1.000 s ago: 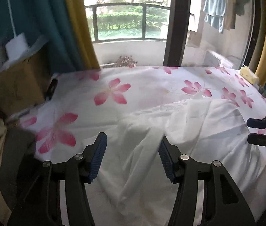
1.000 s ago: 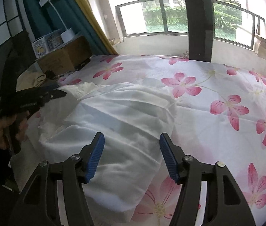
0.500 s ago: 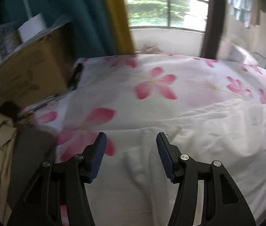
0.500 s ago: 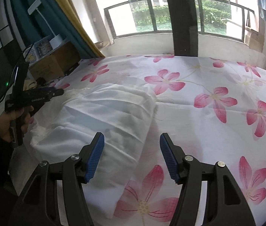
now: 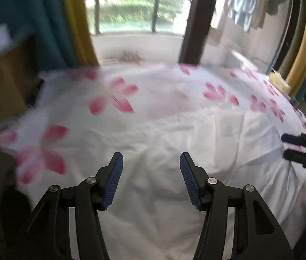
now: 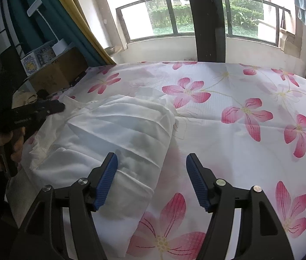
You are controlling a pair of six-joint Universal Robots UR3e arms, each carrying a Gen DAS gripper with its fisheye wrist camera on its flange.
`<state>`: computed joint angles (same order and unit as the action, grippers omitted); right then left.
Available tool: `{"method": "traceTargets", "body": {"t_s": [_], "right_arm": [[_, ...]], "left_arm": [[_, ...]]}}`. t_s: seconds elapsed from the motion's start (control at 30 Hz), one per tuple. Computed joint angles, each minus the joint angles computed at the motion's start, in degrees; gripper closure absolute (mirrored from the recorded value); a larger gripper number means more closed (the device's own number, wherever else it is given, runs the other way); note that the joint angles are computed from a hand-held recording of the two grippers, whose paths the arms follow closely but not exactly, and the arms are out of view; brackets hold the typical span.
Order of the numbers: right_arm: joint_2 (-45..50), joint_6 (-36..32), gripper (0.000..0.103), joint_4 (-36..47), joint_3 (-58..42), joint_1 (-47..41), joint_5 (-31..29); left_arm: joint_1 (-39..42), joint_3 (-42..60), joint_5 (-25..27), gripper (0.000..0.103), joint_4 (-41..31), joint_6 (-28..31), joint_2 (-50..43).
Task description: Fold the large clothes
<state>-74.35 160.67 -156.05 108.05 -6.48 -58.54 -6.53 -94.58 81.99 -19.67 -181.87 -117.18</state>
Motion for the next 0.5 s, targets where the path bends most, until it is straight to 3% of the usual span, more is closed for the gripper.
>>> {"method": "traceTargets", "body": {"t_s": [0.1, 0.17, 0.23, 0.27, 0.5], "right_arm": [[-0.31, 0.05, 0.036, -0.16, 0.53, -0.38, -0.03], [-0.61, 0.15, 0.035, -0.27, 0.85, -0.59, -0.07], [-0.67, 0.3, 0.035, -0.51, 1.06, -0.62, -0.18], [-0.64, 0.38, 0.035, -0.62, 1.14, -0.65, -0.16], [-0.22, 0.77, 0.034, -1.17, 0.83, 0.42, -1.48]], "left_arm": [[0.33, 2.61, -1.54, 0.045, -2.72, -0.76, -3.5], [0.87, 0.51, -3.17, 0.047, 0.21, -0.75, -3.28], [1.24, -0.03, -4.75, 0.088, 0.03, 0.63, -2.97], [1.7, -0.54, -6.6, 0.101, -0.05, 1.41, -2.71], [5.13, -13.05, -7.7, 0.101, 10.61, -0.95, 7.67]]}}
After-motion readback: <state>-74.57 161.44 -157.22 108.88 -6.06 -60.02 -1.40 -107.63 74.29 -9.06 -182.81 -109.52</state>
